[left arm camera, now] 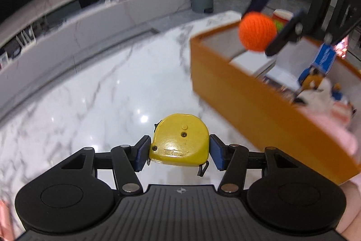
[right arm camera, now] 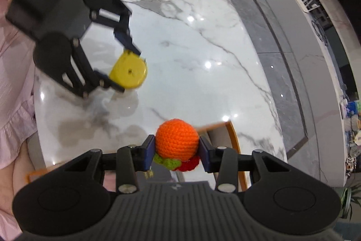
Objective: Organize objects
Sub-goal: 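Carry the tape measure with the left tool while the right carries the ball over the box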
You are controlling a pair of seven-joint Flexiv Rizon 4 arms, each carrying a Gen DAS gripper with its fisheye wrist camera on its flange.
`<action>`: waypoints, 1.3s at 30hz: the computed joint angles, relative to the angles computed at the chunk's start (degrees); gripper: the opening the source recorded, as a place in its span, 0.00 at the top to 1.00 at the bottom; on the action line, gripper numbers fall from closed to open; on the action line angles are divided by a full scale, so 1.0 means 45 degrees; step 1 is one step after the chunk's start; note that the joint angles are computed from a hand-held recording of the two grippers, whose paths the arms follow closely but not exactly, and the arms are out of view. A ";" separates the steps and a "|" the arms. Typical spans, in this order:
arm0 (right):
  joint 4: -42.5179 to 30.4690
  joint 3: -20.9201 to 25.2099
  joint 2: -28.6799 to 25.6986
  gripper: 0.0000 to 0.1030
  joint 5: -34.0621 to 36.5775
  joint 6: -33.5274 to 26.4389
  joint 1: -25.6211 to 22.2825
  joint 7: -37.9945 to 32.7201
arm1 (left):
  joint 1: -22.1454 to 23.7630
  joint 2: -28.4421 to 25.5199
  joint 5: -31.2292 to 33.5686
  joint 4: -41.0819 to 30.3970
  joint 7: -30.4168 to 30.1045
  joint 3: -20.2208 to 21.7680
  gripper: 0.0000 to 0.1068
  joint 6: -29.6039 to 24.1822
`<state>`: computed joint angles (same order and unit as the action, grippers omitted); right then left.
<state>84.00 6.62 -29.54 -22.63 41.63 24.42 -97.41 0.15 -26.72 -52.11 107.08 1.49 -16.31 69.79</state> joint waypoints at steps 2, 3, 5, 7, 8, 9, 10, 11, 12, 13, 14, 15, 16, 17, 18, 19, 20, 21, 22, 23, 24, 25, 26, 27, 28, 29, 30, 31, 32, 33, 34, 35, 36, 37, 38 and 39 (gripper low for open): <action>0.0880 -0.0023 0.0733 0.58 -0.0185 0.0197 0.0038 0.0392 | 0.0035 0.0514 -0.0446 0.0314 0.0539 -0.0277 0.40 0.0052; 0.1236 -0.0042 0.0978 0.58 -0.0291 0.0354 -0.0003 0.0547 | -0.0024 0.0794 -0.0693 0.0475 0.0793 -0.0338 0.40 0.0021; 0.2113 -0.0044 0.1650 0.58 -0.0488 0.0666 -0.0142 0.0923 | -0.0380 0.1054 -0.1044 0.0486 0.1144 -0.0345 0.40 -0.0041; 0.2762 -0.0046 0.2057 0.58 -0.0779 0.0950 -0.0221 0.1345 | -0.0728 0.1224 -0.1225 0.0399 0.1480 -0.0280 0.40 -0.0312; 0.3157 -0.0043 0.2307 0.58 -0.0912 0.1133 -0.0307 0.1531 | -0.0915 0.1274 -0.1297 0.0355 0.1583 -0.0240 0.40 -0.0434; 0.3525 -0.0030 0.2551 0.58 -0.1009 0.1268 -0.0406 0.1705 | -0.1103 0.1351 -0.1332 0.0352 0.1675 -0.0188 0.40 -0.0557; 0.3691 -0.0054 0.2538 0.58 -0.1163 0.1406 -0.0448 0.1908 | -0.1314 0.1374 -0.1329 0.0316 0.1788 -0.0150 0.40 -0.0612; 0.3977 -0.0077 0.2651 0.58 -0.1334 0.1537 -0.0514 0.2090 | -0.1512 0.1354 -0.1333 0.0273 0.1917 -0.0125 0.40 -0.0592; 0.4242 -0.0099 0.2739 0.58 -0.1503 0.1687 -0.0585 0.2255 | -0.1724 0.1309 -0.1234 0.0200 0.1977 -0.0102 0.40 -0.0592; 0.4500 -0.0108 0.2856 0.58 -0.1616 0.1826 -0.0674 0.2406 | -0.1907 0.1199 -0.1100 0.0105 0.1995 -0.0080 0.40 -0.0571; 0.4740 -0.0102 0.2966 0.58 -0.1661 0.1966 -0.0784 0.2524 | -0.2063 0.1078 -0.0928 0.0001 0.1947 -0.0062 0.40 -0.0556; 0.4943 -0.0092 0.3052 0.58 -0.1722 0.2082 -0.0862 0.2649 | -0.2205 0.0939 -0.0725 -0.0122 0.1849 -0.0062 0.40 -0.0547; 0.5111 -0.0103 0.3066 0.58 -0.1807 0.2242 -0.0934 0.2777 | -0.2337 0.0754 -0.0489 -0.0271 0.1720 -0.0075 0.40 -0.0519; 0.5268 -0.0106 0.3083 0.58 -0.1867 0.2392 -0.1002 0.2880 | -0.2438 0.0586 -0.0219 -0.0406 0.1523 -0.0076 0.40 -0.0519; 0.5495 -0.0064 0.3266 0.58 -0.1834 0.2450 -0.1089 0.2944 | -0.2506 0.0398 0.0115 -0.0585 0.1276 -0.0060 0.40 -0.0601; 0.5622 -0.0056 0.3292 0.58 -0.1832 0.2560 -0.1156 0.3036 | -0.2551 0.0187 0.0446 -0.0774 0.1069 -0.0075 0.40 -0.0707; 0.5752 -0.0053 0.3310 0.58 -0.1842 0.2697 -0.1224 0.3091 | -0.2570 -0.0006 0.0744 -0.0943 0.0921 -0.0121 0.40 -0.0800; 0.5906 -0.0063 0.3340 0.58 -0.1878 0.2872 -0.1298 0.3142 | -0.2635 -0.0237 0.1148 -0.1162 0.0703 -0.0121 0.40 -0.0910; 0.6035 -0.0082 0.3348 0.58 -0.1906 0.3065 -0.1375 0.3186 | -0.2661 -0.0449 0.1522 -0.1365 0.0475 -0.0105 0.40 -0.0988; 0.6135 -0.0097 0.3344 0.58 -0.1885 0.3234 -0.1459 0.3202 | -0.2755 -0.0713 0.1995 -0.1626 0.0171 -0.0050 0.40 -0.1062; 0.6193 -0.0135 0.3310 0.58 -0.1913 0.3377 -0.1519 0.3251 | -0.2750 -0.0913 0.2361 -0.1794 0.0017 -0.0066 0.40 -0.1127; 0.6299 -0.0187 0.3333 0.58 -0.1999 0.3512 -0.1576 0.3317 | -0.2674 -0.0991 0.2626 -0.1799 -0.0009 -0.0141 0.40 -0.1189; 0.6388 -0.0244 0.3341 0.58 -0.2103 0.3619 -0.1626 0.3388 | -0.2680 -0.1202 0.3009 -0.2035 -0.0154 -0.0127 0.40 -0.1369; 0.6467 -0.0290 0.3326 0.58 -0.2176 0.3755 -0.1685 0.3448 | -0.2703 -0.1386 0.3394 -0.2251 -0.0334 -0.0079 0.40 -0.1538; 0.6521 -0.0321 0.3299 0.58 -0.2196 0.3893 -0.1749 0.3497 | -0.2777 -0.1594 0.3803 -0.2492 -0.0517 -0.0019 0.40 -0.1642; 0.6557 -0.0348 0.3257 0.58 -0.2190 0.4046 -0.1811 0.3545 | -0.2811 -0.1782 0.4116 -0.2670 -0.0605 -0.0036 0.40 -0.1647; 0.6583 -0.0369 0.3219 0.58 -0.2170 0.4204 -0.1873 0.3571 | -0.2911 -0.2035 0.4491 -0.2959 -0.0793 0.0017 0.40 -0.1717; 0.6608 -0.0407 0.3166 0.58 -0.2178 0.4383 -0.1924 0.3621 | -0.2945 -0.2191 0.4768 -0.3152 -0.0989 0.0037 0.40 -0.1820; 0.6614 -0.0449 0.3096 0.58 -0.2189 0.4534 -0.1968 0.3659 | -0.2983 -0.2360 0.5029 -0.3378 -0.1178 0.0053 0.40 -0.1960; 0.6607 -0.0504 0.3034 0.58 -0.2245 0.4615 -0.1986 0.3708 | -0.3052 -0.2580 0.5282 -0.3649 -0.1366 0.0071 0.40 -0.2087; 0.6599 -0.0577 0.2968 0.58 -0.2353 0.4687 -0.1992 0.3777 | -0.3052 -0.2692 0.5449 -0.3784 -0.1476 0.0027 0.40 -0.2181; 0.6564 -0.0615 0.2923 0.58 -0.2389 0.4713 -0.2015 0.3787 | -0.3039 -0.2812 0.5585 -0.3918 -0.1534 -0.0035 0.40 -0.2291; 0.6541 -0.0630 0.2869 0.58 -0.2372 0.4778 -0.2058 0.3762 | -0.3037 -0.2966 0.5699 -0.4077 -0.1569 -0.0102 0.40 -0.2408; 0.6516 -0.0638 0.2833 0.58 -0.2333 0.4823 -0.2099 0.3730 | -0.3046 -0.3053 0.5791 -0.4156 -0.1633 -0.0143 0.40 -0.2466; 0.6488 -0.0644 0.2784 0.58 -0.2286 0.4875 -0.2142 0.3679 | -0.3038 -0.3140 0.5864 -0.4224 -0.1643 -0.0201 0.40 -0.2527; 0.6471 -0.0639 0.2746 0.58 -0.2232 0.4919 -0.2177 0.3612 | -0.3024 -0.3243 0.5929 -0.4306 -0.1614 -0.0260 0.40 -0.2588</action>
